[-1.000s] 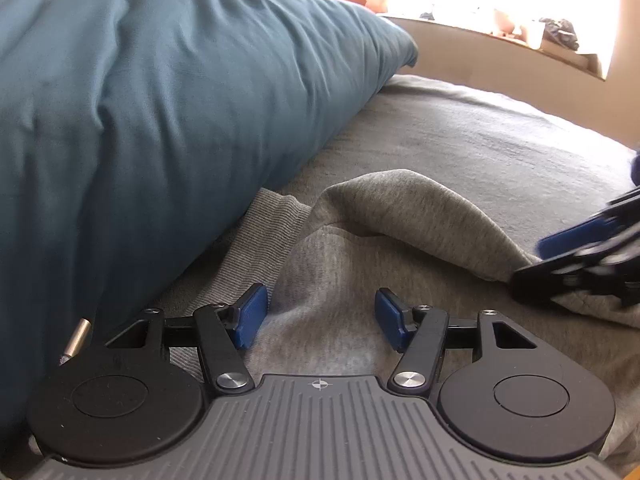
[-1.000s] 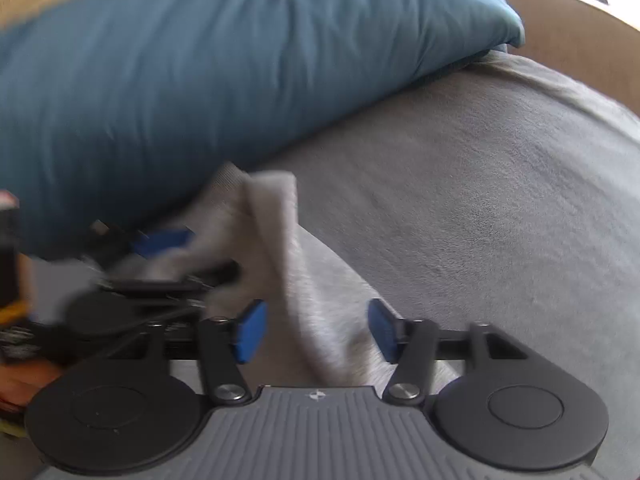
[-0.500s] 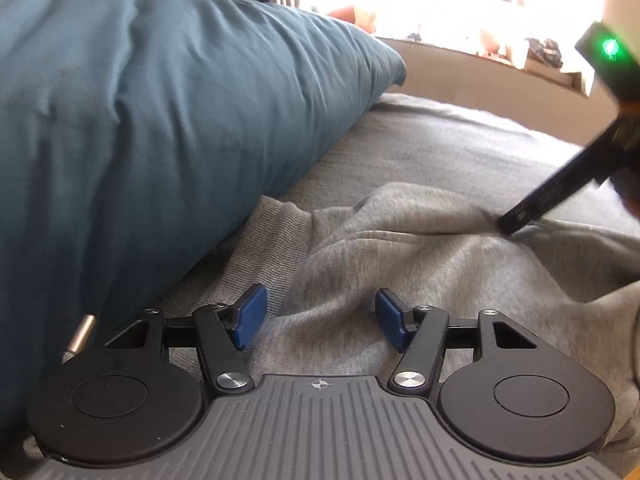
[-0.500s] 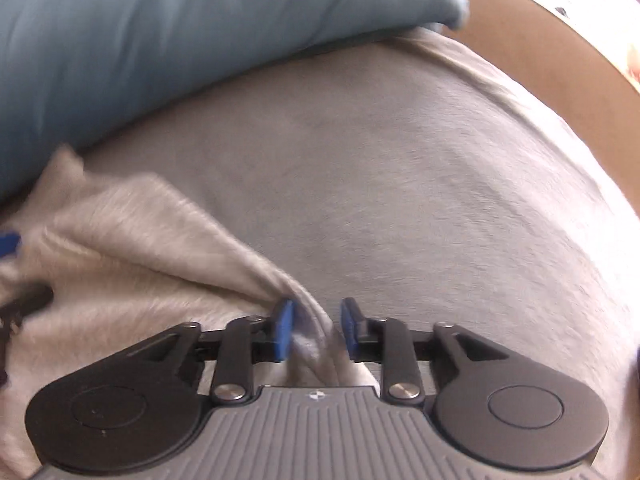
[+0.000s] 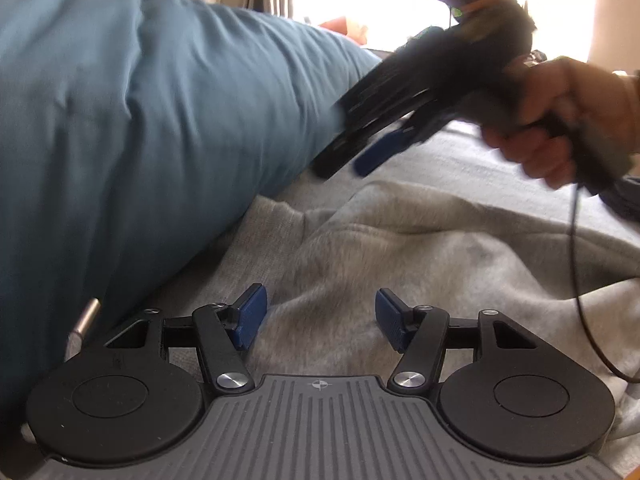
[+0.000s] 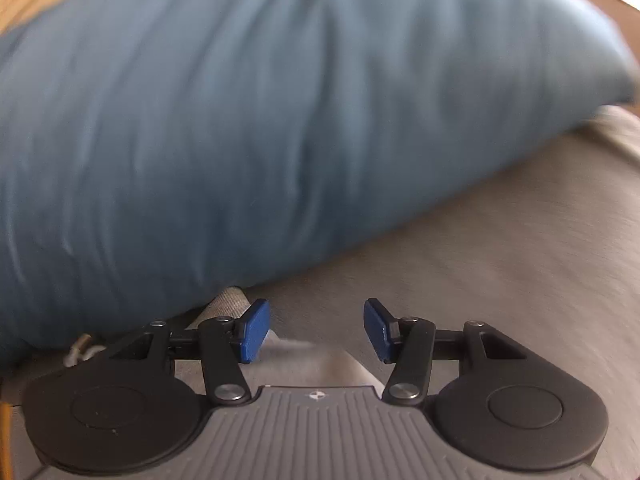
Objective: Fold clothes
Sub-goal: 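Move the right gripper to the sweatshirt edge by the pillow and grasp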
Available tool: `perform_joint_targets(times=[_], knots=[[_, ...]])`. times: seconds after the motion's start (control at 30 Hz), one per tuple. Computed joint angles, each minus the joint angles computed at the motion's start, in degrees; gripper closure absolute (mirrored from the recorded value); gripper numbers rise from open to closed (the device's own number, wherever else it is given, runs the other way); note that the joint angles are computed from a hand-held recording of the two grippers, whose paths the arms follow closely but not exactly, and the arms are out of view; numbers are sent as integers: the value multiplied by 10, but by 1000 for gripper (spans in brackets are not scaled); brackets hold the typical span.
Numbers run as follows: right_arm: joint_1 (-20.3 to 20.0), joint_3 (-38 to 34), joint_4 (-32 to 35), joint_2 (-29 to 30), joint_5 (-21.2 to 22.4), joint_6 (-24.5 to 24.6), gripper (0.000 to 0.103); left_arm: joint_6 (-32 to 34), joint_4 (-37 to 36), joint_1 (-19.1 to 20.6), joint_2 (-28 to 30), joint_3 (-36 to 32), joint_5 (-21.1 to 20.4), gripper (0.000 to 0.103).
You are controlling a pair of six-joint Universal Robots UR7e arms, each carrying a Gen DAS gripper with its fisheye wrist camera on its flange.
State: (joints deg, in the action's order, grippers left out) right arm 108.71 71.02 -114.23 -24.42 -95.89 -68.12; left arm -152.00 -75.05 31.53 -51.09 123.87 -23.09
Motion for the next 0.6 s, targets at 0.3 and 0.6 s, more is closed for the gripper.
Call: perform_joint_targets(times=[0.3, 0.6], knots=[[1, -36, 134, 34, -14, -45, 49, 33, -29, 1, -5, 10, -5, 43], [-6, 199, -185, -70, 67, -271, 90, -35, 94, -1, 32, -32, 7, 42]])
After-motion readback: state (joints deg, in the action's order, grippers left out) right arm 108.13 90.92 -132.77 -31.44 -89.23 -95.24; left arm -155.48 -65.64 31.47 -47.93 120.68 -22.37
